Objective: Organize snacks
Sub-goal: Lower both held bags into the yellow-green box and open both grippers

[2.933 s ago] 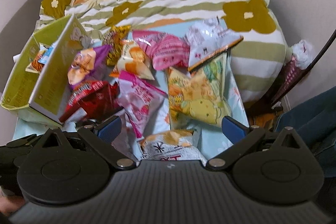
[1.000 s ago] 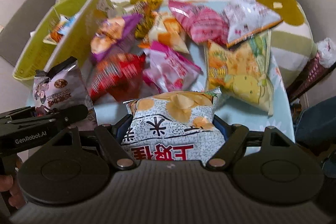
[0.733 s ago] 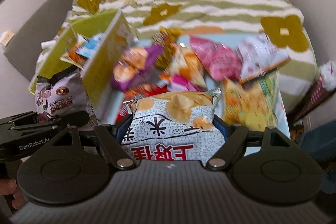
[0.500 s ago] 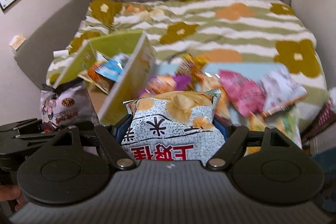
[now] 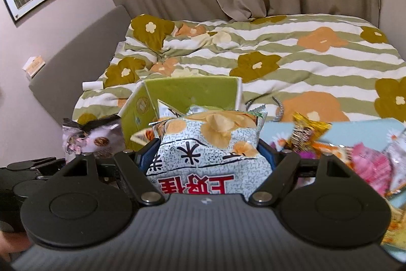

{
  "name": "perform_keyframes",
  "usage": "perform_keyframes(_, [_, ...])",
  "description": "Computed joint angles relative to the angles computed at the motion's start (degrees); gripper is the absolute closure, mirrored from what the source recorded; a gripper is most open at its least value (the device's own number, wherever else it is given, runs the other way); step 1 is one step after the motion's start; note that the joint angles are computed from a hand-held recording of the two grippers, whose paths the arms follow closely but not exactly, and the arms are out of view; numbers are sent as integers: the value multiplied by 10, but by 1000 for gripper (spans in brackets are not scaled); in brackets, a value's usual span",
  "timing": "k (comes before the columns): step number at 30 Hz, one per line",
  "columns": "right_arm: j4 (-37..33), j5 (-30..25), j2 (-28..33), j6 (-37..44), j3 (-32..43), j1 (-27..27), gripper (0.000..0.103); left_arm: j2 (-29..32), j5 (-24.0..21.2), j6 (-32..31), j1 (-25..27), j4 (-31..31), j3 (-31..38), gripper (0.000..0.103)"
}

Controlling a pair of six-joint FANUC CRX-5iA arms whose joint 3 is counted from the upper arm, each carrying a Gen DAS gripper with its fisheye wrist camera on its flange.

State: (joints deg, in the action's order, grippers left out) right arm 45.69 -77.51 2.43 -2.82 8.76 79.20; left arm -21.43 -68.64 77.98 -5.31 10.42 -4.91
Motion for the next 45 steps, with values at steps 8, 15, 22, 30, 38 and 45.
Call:
perform_keyframes(8, [-43, -5, 82, 25, 78, -46, 10, 75, -22, -90, 34, 12, 8, 41])
perform_keyframes(15, [-75, -17, 111, 29, 104, -63, 10, 91, -27, -127, 44, 23, -6, 4])
perform_keyframes(22, [-77, -3, 115, 46, 114, -65, 10, 63, -24, -120, 68, 38, -15, 4])
perform_keyframes(30, [-77, 33, 121, 73, 120, -70, 8, 27, -13, -92, 86, 30, -20, 4])
perform_keyframes(38, [-126, 60, 131, 92, 121, -89, 0, 21, -12, -66, 84, 15, -25, 4])
perform_keyframes(45, [-103, 49, 119, 75, 91, -75, 0, 9, -15, -67, 94, 22, -39, 4])
